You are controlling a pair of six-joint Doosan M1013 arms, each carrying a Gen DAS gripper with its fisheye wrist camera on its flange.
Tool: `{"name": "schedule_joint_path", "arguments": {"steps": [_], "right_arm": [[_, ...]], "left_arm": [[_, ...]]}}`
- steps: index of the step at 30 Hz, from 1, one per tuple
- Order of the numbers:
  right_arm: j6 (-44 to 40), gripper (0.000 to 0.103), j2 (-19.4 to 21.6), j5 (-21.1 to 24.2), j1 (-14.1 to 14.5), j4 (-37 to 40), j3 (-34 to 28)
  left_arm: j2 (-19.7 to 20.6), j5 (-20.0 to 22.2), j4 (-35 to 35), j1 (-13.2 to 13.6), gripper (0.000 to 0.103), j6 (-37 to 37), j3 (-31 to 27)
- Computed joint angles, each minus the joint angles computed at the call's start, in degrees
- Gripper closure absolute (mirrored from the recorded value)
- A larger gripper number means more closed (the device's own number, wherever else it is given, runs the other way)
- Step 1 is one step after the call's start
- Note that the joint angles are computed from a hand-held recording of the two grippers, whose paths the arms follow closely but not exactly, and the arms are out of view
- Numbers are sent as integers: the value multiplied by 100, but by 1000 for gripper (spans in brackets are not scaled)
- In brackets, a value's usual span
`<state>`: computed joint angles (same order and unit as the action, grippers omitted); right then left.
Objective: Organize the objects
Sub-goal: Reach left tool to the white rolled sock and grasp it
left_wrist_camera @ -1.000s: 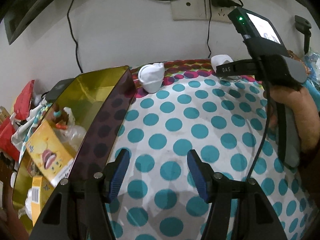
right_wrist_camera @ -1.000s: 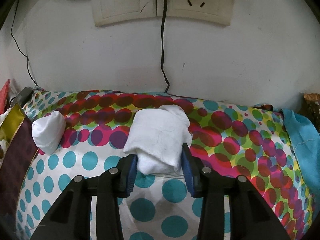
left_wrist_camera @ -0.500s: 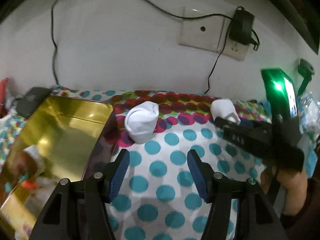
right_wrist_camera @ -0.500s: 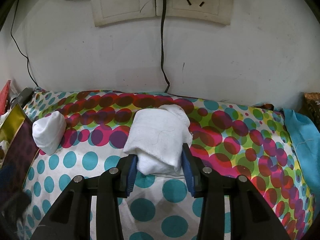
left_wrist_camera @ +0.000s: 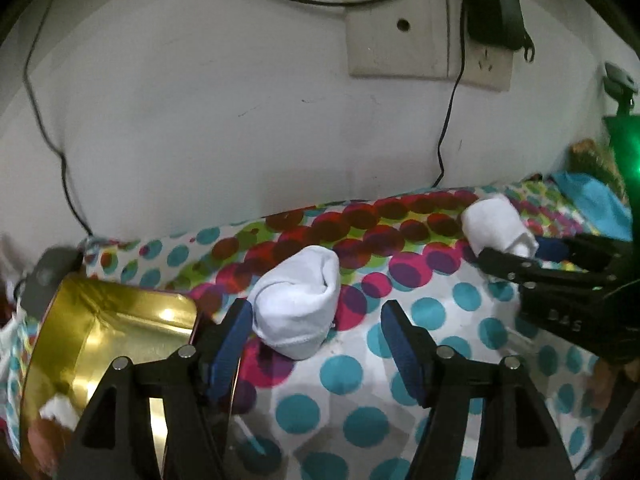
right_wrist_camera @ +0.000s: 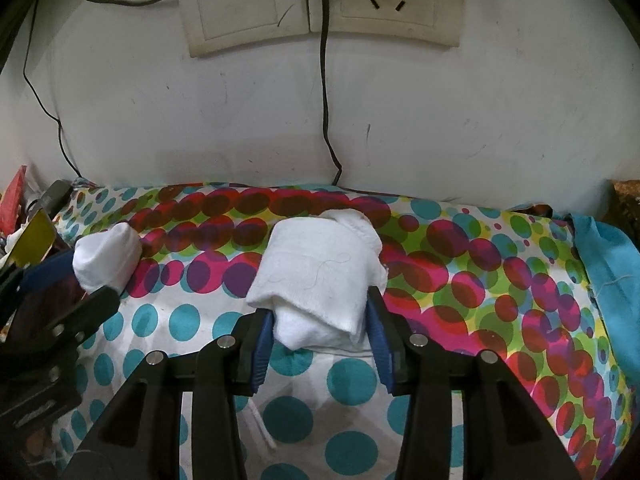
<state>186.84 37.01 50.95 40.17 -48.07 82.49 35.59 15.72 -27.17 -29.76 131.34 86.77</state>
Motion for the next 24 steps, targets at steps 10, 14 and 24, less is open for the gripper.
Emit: {"name": "schedule_joint_path", "arguments": {"steps": [10, 14, 24], "right_arm": [[-44, 60, 22, 46, 17, 26, -52], [-41, 59, 19, 39, 16, 23, -47], [-58, 57, 30, 41, 22, 35, -71]], "left_arm": [[89, 548, 405, -6, 22, -266, -272], [-8, 1102, -1164, 157, 22, 1160, -223], [-85, 1053, -412, 91, 22, 836, -223]]}}
